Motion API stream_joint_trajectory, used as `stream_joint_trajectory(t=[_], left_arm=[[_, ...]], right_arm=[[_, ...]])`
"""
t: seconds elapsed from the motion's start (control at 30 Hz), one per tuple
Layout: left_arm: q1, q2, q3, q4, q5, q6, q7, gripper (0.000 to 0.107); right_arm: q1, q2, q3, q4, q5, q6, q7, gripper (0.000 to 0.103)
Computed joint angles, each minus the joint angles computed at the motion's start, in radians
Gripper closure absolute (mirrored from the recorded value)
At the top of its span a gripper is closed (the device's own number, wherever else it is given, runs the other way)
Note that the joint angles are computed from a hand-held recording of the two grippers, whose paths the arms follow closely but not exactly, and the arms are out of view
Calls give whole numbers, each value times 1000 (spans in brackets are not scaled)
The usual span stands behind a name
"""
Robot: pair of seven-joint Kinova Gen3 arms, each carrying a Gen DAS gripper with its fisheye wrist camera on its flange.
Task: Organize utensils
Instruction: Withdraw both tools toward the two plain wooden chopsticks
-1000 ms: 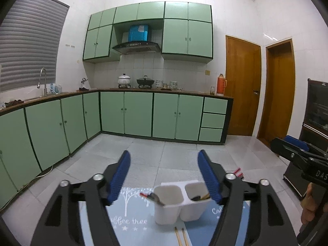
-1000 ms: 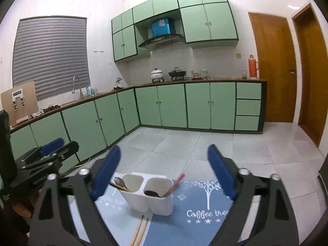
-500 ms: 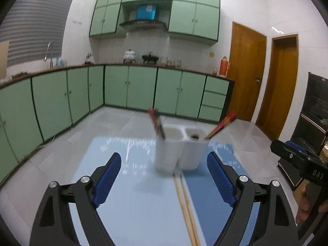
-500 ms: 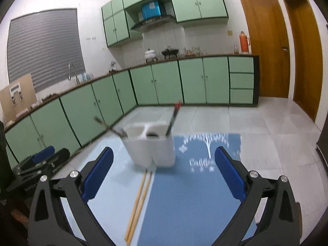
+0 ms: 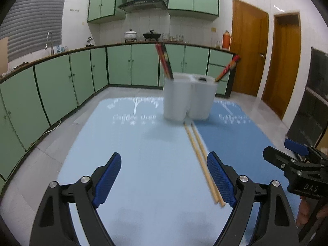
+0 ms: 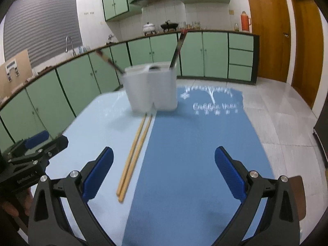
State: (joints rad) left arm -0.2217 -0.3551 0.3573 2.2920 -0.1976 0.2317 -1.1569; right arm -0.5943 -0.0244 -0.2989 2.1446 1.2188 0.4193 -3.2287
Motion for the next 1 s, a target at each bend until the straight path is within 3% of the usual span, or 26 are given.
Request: stream_joint_trajectory(t=[0.3, 0.83, 1.0], left_arm=[[-18, 4, -15, 58, -6, 15, 15, 23], [-5, -6, -78, 93, 10, 3, -12, 23], [0, -4, -76, 94, 21, -4, -22, 23]], right_arm=[[-97, 62, -25, 23, 20, 48, -72, 8], [-200, 134, 18, -20, -64, 111, -19, 43], [-202, 148, 30, -37, -121, 102, 62, 61]])
